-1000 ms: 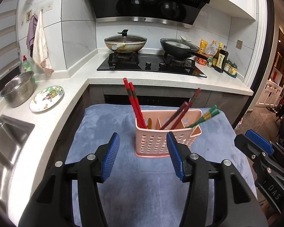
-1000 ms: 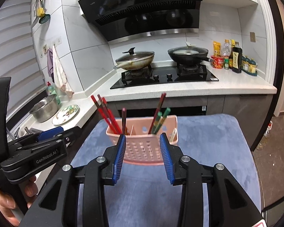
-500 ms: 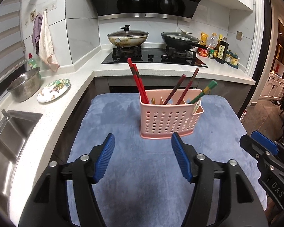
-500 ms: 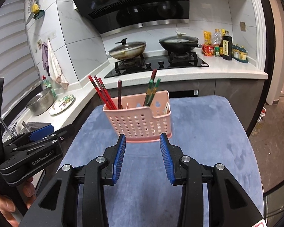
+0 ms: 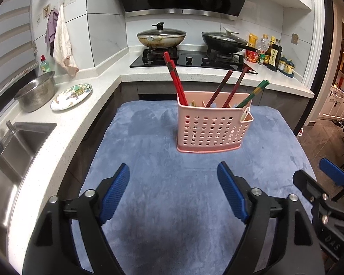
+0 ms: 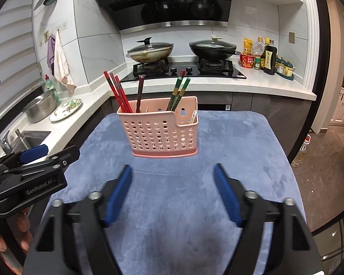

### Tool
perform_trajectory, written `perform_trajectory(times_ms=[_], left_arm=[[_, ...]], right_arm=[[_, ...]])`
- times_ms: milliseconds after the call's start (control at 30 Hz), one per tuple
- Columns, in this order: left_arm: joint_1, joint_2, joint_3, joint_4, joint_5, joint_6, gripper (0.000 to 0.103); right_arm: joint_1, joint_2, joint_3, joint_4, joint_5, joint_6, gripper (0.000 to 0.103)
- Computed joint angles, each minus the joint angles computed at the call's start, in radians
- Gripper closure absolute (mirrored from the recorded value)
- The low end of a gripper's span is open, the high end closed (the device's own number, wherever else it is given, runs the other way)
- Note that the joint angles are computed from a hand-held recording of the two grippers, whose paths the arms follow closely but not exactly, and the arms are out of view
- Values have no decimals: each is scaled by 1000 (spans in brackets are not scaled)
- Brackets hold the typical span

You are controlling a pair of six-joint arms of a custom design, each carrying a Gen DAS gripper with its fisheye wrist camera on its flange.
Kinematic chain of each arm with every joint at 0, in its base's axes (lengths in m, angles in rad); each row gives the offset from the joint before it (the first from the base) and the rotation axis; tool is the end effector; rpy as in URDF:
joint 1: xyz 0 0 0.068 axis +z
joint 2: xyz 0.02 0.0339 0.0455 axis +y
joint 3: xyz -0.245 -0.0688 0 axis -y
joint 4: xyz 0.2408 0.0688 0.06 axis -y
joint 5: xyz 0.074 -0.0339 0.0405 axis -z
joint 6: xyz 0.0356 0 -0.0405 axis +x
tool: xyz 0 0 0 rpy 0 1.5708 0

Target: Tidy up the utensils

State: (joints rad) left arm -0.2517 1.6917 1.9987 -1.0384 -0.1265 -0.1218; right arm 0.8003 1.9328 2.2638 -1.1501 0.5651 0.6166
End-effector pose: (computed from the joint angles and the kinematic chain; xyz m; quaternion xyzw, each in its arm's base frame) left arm 0.3326 -0.0809 0.4137 0.0335 0.9111 -0.0188 0.4103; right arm 0.2826 0.2637 0.4016 0.0200 0.8989 0.0324 0.4364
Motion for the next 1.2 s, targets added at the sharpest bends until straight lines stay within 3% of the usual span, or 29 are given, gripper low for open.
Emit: perform_trajectory(times_ms=[67,100,133,400,433,467,1200], left_arm=[[0,-7,-15,6,-7,4,26],[0,-9,-21,8,-10,6,25],[-2,-12,-28,11,-15,6,23],[-16,-24,-57,37,-58,14,10],[-16,-22,-54,35,-60,13,9],[-15,-19,-51,32,-61,11,8],[-7,-18,-63,21,-96,-8,7]], right_arm=[[2,-5,-13,1,3,0,26],[2,-8,-21,1,2,2,19],[0,-10,-26,1,-3,5,17],[-1,-19,-48,-4,15,20,15],[-2,-19,-47,-4,15,20,14],[-4,-23,-52,3,10,20,5],[-14,-20,-59,-6,-6,38,7]])
